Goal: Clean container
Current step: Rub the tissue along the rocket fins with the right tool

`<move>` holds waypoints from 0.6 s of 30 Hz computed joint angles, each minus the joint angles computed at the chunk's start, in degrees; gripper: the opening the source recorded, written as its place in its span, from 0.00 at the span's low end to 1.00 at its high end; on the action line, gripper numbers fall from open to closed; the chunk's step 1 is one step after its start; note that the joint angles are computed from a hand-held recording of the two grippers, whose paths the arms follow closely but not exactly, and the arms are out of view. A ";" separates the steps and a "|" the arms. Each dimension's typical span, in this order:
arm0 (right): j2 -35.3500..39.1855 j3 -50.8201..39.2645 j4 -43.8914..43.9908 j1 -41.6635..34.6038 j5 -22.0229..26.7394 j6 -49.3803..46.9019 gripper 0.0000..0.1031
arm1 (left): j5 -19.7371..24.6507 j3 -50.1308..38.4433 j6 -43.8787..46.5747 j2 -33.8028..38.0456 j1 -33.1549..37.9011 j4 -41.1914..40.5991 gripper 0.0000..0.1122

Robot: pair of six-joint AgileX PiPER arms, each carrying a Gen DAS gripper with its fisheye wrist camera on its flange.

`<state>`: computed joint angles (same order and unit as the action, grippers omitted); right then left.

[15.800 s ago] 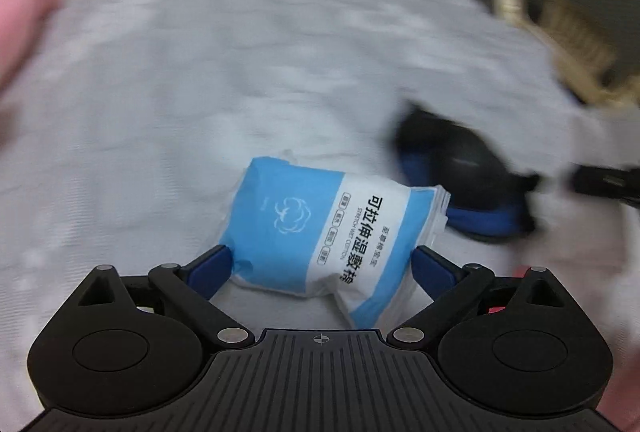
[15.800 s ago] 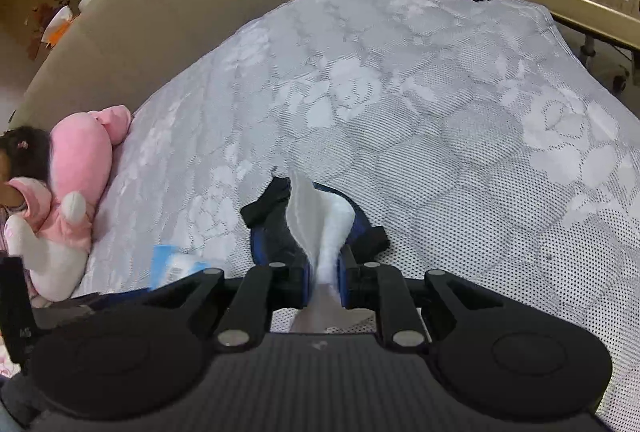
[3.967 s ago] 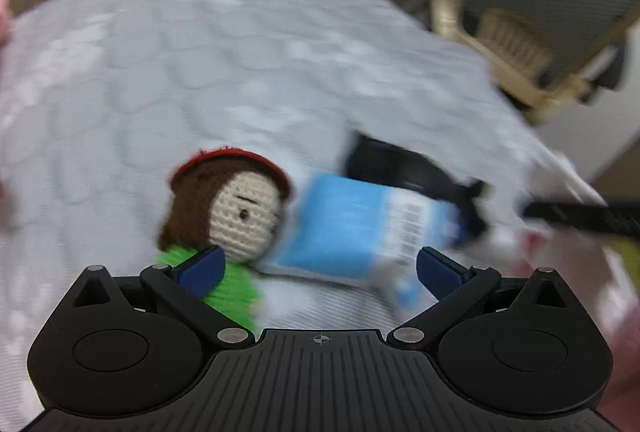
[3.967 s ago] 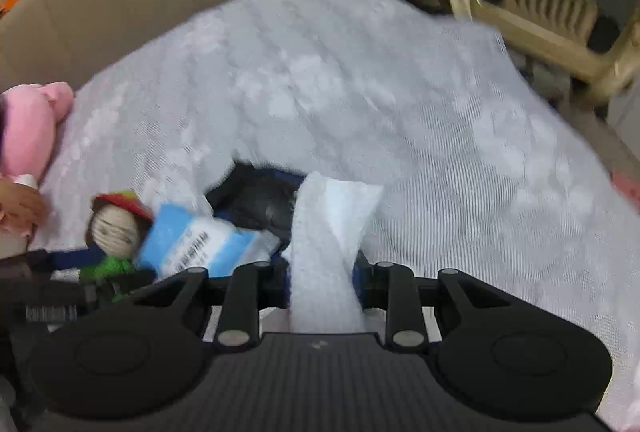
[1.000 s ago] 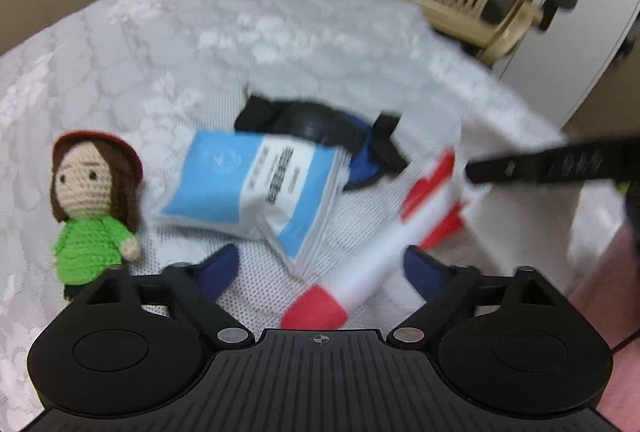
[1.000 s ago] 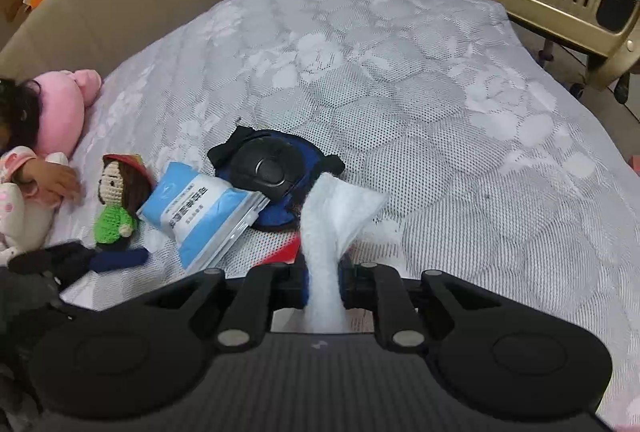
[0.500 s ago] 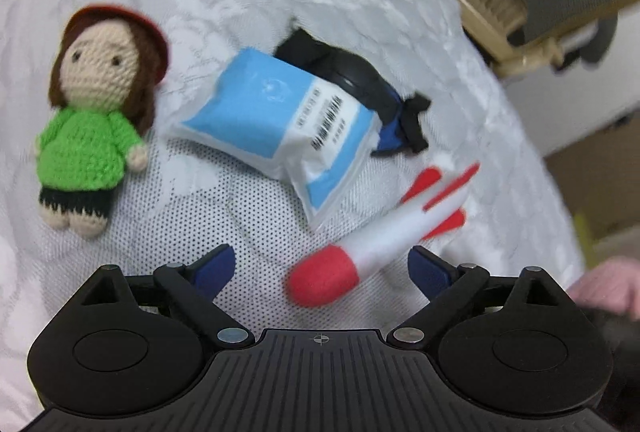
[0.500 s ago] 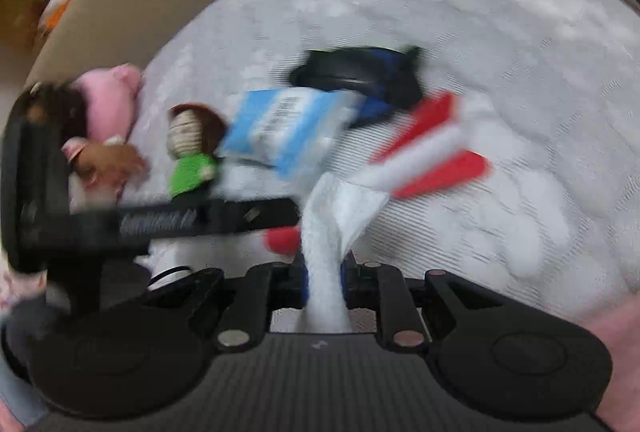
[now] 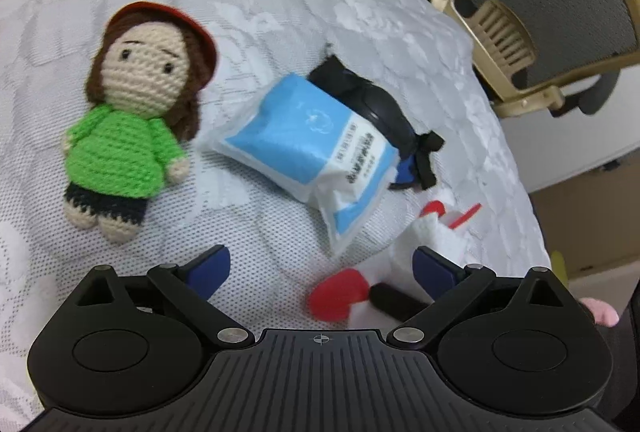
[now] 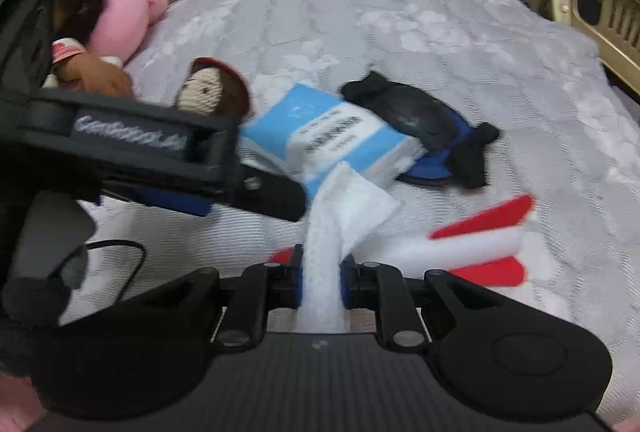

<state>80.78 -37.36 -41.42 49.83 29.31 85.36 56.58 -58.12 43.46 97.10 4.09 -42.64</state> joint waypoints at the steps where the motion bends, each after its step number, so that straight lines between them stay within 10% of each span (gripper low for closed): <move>1: -0.86 0.84 1.43 -1.44 -0.94 -0.91 0.17 | 0.01 0.03 0.15 -0.02 -0.22 0.19 0.89; 7: -7.40 7.76 22.37 -16.13 -10.13 -17.40 0.17 | -0.61 0.73 0.40 -0.43 -0.85 1.24 0.89; 18: -12.08 8.03 19.11 -13.66 -7.28 -13.92 0.17 | -2.38 0.59 -1.23 0.72 -1.86 2.46 0.90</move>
